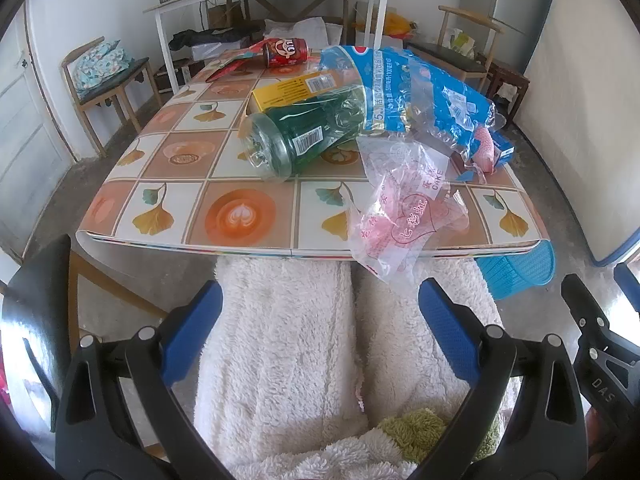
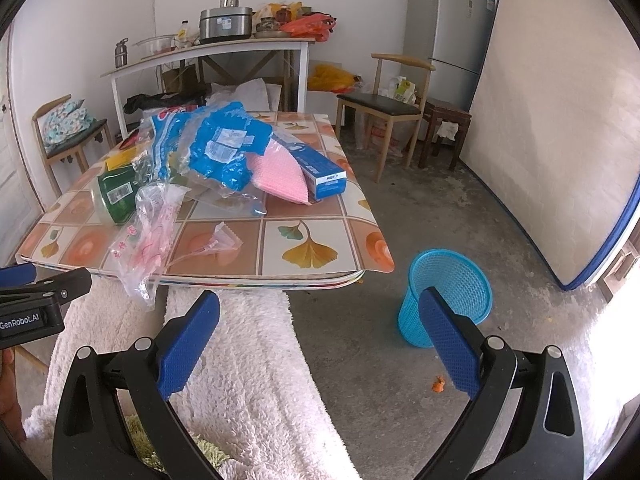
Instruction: Collect trash
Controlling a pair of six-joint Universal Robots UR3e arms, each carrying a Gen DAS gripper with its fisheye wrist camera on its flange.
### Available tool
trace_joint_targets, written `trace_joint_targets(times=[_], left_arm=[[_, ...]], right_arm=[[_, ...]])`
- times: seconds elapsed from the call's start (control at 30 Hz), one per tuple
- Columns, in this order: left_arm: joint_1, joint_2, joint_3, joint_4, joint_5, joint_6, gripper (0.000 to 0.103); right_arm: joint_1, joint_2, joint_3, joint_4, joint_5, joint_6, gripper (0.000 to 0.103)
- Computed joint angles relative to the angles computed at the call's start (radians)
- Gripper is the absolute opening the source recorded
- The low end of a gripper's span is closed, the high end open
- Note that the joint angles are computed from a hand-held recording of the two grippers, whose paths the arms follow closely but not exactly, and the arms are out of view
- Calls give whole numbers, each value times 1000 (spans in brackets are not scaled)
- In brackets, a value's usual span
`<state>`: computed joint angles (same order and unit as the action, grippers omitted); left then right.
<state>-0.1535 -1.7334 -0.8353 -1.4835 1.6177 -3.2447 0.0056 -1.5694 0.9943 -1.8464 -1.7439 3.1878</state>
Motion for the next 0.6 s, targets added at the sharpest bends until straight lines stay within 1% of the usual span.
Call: trace_joint_targets(times=[0.33, 0.43, 0.6], left_arm=[[16, 16, -49, 20, -31, 17, 94], [23, -20, -3, 3, -45, 22, 94], [15, -17, -10, 2, -46, 33, 94]], right_arm=[[7, 22, -21, 0, -5, -14, 97], [8, 28, -28, -3, -3, -22, 97], [17, 64, -66, -29, -29, -39, 97]])
